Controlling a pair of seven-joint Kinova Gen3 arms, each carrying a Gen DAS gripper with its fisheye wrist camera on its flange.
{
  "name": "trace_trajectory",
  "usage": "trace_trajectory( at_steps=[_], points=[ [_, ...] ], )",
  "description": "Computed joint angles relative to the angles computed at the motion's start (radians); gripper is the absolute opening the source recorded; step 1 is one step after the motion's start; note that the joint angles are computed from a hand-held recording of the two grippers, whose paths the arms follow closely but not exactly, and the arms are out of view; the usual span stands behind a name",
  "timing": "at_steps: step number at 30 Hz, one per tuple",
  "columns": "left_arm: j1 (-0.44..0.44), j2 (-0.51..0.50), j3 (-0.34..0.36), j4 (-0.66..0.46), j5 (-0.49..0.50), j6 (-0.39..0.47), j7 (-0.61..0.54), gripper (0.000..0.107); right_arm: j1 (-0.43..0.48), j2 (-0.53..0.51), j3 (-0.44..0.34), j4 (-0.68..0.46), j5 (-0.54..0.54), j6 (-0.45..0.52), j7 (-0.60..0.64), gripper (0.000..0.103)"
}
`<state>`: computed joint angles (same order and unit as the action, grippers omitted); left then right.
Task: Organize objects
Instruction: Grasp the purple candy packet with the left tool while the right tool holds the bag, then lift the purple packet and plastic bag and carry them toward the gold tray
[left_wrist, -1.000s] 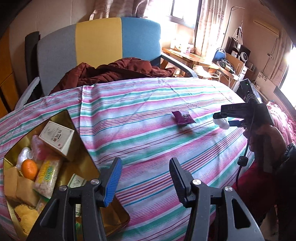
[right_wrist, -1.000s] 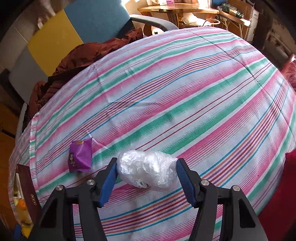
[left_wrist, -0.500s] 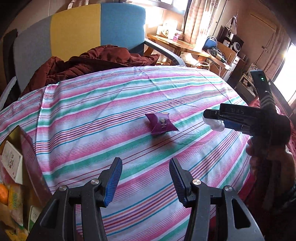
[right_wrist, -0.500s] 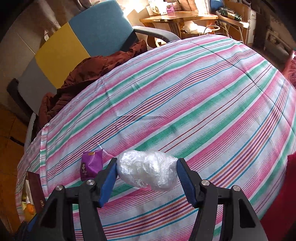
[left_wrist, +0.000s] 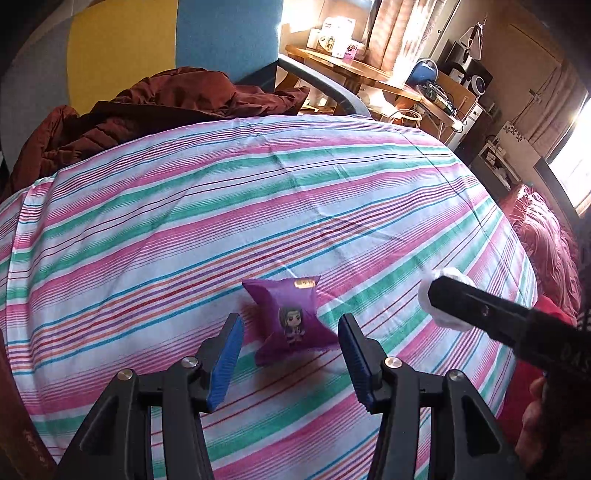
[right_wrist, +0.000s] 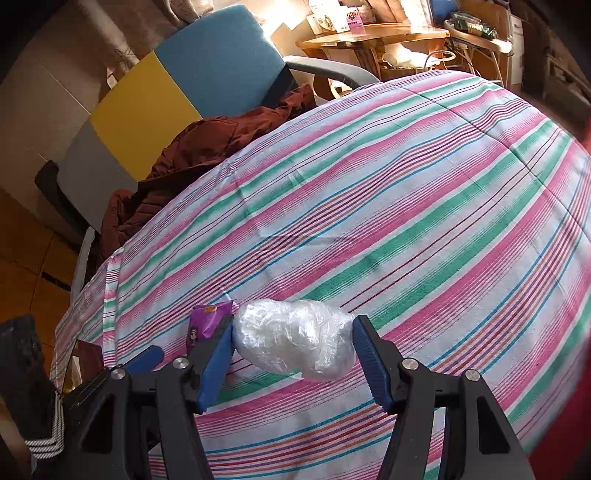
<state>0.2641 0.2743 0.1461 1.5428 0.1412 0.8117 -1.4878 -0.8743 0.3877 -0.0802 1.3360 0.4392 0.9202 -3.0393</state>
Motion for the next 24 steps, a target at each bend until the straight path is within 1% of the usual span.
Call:
trace_trajectory(
  at_steps=[2,5,6,8,9,10,12,16,19,21,24],
  points=[
    [0.008,0.031,0.001,-0.031,-0.006,0.007,0.006,0.054,0.006,-0.005,-0.003,0.011,-0.006,-0.019,-0.002,0.064],
    [0.032,0.083,-0.009,-0.078,-0.04,0.029,0.033,0.053,0.007,-0.007,-0.003,0.016,-0.009,-0.031,-0.003,0.064],
    [0.022,0.105,0.002,-0.096,-0.044,0.044,0.031,0.052,0.008,-0.007,-0.003,0.017,-0.009,-0.036,-0.003,0.064],
    [0.05,0.104,-0.021,-0.083,-0.074,0.024,0.025,0.038,0.009,-0.005,-0.004,0.015,-0.012,-0.037,0.0,0.064],
    [0.051,0.097,-0.021,-0.065,-0.08,0.006,0.017,0.038,0.009,-0.006,-0.004,0.016,-0.013,-0.039,0.001,0.064],
    [0.035,0.089,-0.007,-0.054,-0.069,0.003,0.002,0.038,0.01,-0.006,-0.004,0.016,-0.015,-0.04,0.003,0.064],
    [0.024,0.072,-0.005,-0.031,-0.058,0.002,-0.014,0.037,0.015,-0.004,-0.007,0.014,-0.023,-0.043,0.014,0.064],
    [0.023,0.014,-0.014,0.046,-0.062,-0.016,0.002,0.037,0.033,0.012,-0.024,-0.008,-0.06,-0.048,0.085,0.064],
    [0.039,-0.05,-0.022,0.13,-0.095,-0.048,0.039,0.037,0.048,0.025,-0.035,-0.024,-0.102,-0.051,0.148,0.064],
    [0.065,-0.105,-0.03,0.208,-0.153,-0.094,0.093,0.037,0.06,0.036,-0.044,-0.035,-0.138,-0.055,0.196,0.064],
    [0.074,-0.182,-0.026,0.321,-0.214,-0.174,0.162,0.037,0.062,0.047,-0.044,-0.051,-0.169,-0.055,0.249,0.064]
  ],
)
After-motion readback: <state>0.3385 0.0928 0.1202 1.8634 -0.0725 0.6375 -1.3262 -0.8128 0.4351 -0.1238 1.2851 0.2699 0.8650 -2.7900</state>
